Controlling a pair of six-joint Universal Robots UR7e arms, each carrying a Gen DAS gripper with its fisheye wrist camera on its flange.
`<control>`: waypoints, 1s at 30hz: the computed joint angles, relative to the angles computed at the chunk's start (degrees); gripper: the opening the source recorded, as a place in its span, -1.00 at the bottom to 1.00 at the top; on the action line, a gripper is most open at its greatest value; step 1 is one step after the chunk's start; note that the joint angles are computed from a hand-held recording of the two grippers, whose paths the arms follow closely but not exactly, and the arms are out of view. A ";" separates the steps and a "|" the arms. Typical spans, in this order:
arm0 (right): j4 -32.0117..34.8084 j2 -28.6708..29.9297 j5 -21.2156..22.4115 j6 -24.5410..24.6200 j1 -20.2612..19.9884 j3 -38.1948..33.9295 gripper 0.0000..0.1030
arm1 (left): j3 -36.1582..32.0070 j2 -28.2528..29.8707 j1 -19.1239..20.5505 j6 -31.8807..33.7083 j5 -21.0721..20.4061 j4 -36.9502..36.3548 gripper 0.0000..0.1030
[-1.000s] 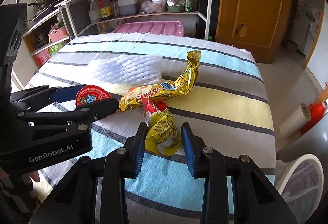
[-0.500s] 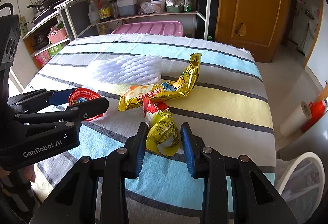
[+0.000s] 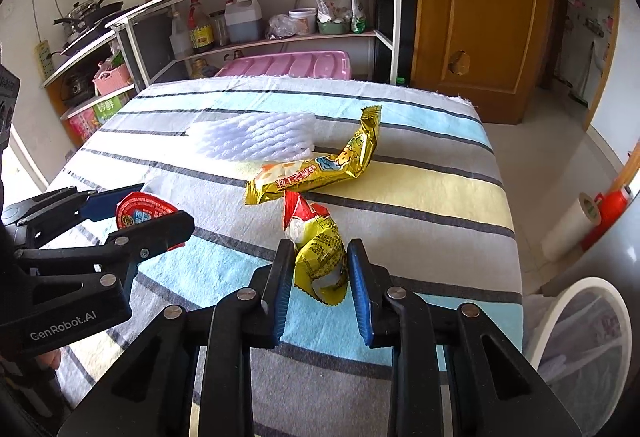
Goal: Collect trash
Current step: 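Grasp the yellow candy wrapper with the right gripper while the left grasps the red-lidded cup, then carry the yellow wrapper and red-lidded cup over the bin and release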
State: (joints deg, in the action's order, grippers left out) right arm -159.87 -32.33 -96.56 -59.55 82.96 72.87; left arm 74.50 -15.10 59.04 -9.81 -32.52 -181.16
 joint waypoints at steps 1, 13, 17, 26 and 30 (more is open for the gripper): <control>0.17 -0.40 0.30 0.39 -0.08 0.32 -0.45 | 0.44 -0.13 -0.20 0.26 -0.31 -0.43 0.03; -5.17 -5.95 3.43 2.35 -2.09 6.56 -0.47 | -0.02 1.04 -2.92 4.53 -1.95 -3.83 0.03; -6.25 -7.82 4.61 3.49 -3.25 7.57 -0.47 | -2.40 2.81 -4.23 7.17 -2.46 -4.16 0.03; -9.12 -11.92 5.88 4.78 -5.90 9.66 -0.47 | -9.84 7.65 -6.38 10.60 -5.37 -1.24 0.03; -10.64 -13.65 6.16 5.51 -7.15 10.28 -0.47 | -14.05 10.07 -7.04 12.05 -6.51 0.75 0.03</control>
